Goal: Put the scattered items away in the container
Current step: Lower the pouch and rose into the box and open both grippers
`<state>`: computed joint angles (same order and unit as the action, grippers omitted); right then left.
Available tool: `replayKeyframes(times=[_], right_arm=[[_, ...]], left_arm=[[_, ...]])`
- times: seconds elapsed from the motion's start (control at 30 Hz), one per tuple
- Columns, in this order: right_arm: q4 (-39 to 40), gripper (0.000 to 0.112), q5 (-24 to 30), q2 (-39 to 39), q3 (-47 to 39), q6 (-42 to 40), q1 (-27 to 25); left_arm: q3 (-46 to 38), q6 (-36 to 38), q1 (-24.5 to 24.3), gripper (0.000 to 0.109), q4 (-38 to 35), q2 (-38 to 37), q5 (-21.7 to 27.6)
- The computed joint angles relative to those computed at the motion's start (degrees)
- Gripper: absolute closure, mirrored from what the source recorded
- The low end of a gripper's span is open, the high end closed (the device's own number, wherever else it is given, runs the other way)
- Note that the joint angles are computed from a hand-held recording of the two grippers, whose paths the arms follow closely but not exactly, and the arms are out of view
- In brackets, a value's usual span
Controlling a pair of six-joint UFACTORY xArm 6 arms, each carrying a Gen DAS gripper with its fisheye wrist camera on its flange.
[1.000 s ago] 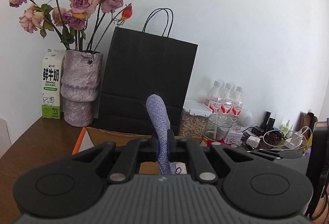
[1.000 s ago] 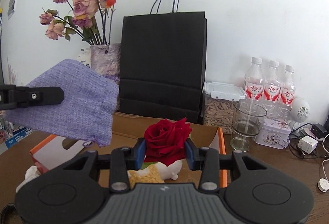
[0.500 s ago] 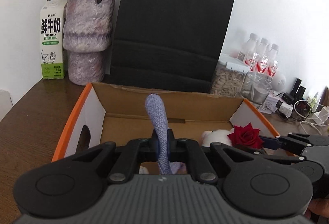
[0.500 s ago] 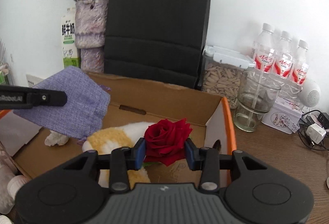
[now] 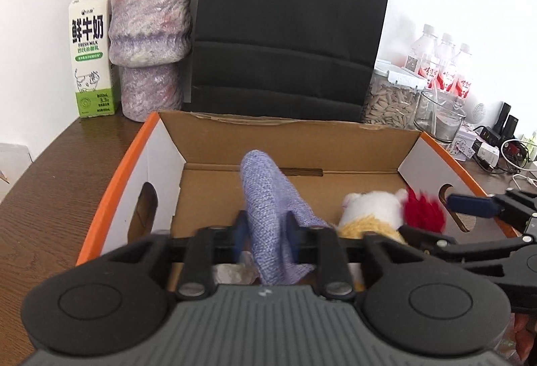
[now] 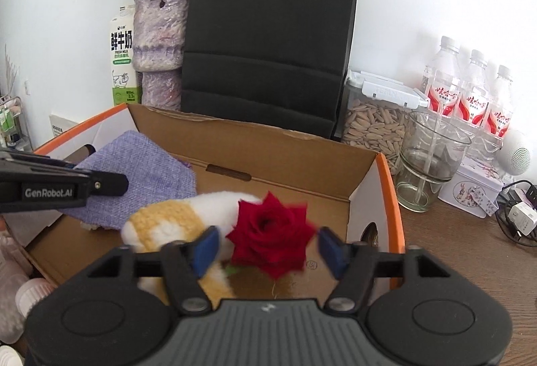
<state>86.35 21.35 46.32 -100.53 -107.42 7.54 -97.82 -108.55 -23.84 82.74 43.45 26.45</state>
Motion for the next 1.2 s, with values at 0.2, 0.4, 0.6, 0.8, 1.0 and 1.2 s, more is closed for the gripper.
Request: replayKeyframes(times=[0.2,0.4,0.6,0.8,1.0,1.2], right_arm=[[4.65,0.009,2.13,-2.48,2.31,-3.95,-0.63],[6.92,0.009,3.23,-4.73,4.43,-6.31,-0.93],[8.79,0.009,3.11,-5.9,5.36,-7.57,-1.07],[14.41,0.009,5.32,-9.9,9.32,-13.08,-1.97],[20.28,0.009,9.35,-16.94,17.09,-18.79,-4.07],[25.35,0.009,12.32,-25.14,27.39,-26.41,-6.67]], left_arm=[[0.72,-2.98,-2.97,0.006,5.0,-1.66,8.57],[1.07,-4.56,-3.76,0.006,6.44,-2.34,11.09],[2.77,-7.31,-4.21,0.006,7.92,-3.88,12.32],[7.85,-11.95,-6.59,0.006,13.37,-8.78,16.32],[16.15,-18.24,-9.51,0.006,18.38,-16.27,19.91],[25.92,-21.98,-12.72,0.006,19.85,-24.46,22.7]])
